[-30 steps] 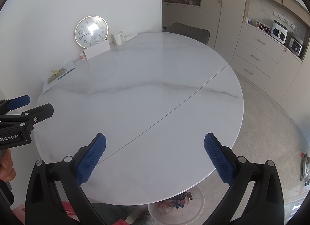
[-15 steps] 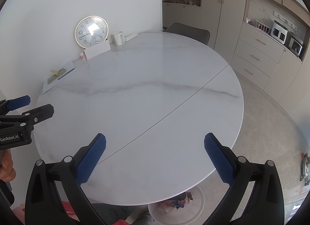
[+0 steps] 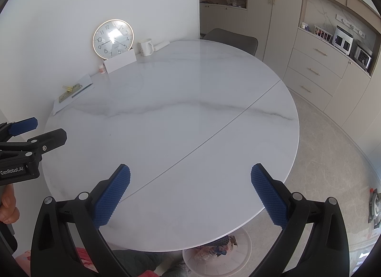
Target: Collect trash
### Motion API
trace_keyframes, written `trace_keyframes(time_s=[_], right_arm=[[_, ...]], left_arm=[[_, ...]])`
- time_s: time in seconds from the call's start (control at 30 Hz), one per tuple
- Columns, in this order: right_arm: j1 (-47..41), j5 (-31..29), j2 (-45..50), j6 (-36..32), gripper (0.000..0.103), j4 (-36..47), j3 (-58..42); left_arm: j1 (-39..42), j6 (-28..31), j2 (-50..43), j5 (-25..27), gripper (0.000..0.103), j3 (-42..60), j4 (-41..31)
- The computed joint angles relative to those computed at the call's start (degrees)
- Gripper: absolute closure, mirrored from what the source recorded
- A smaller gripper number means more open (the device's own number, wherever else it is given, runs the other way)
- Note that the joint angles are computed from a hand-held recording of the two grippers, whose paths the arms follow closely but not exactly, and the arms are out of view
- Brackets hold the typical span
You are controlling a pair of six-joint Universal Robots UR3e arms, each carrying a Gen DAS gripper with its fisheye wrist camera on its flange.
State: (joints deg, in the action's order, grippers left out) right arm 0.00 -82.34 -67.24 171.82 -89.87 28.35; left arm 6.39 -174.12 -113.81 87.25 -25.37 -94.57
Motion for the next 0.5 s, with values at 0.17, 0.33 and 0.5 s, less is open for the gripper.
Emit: trace_keyframes(time_s=[0.17, 0.33, 0.5], right_arm=[[0.4, -0.2, 0.0, 0.3, 0.002, 0.0, -0.2], [0.4, -0.2, -0.1, 0.3, 0.002, 0.1, -0.1], [0.4, -0.3, -0.2, 0.4, 0.002, -0.1, 0.2]], left_arm=[[0.1, 0.1, 0.7, -0.2, 0.008, -1.3, 0.5], [0.3, 0.4, 1.6, -0.5, 0.008, -2.7, 1.1], [0.3, 0.5, 1.6, -0.4, 0.008, -2.7, 1.0]])
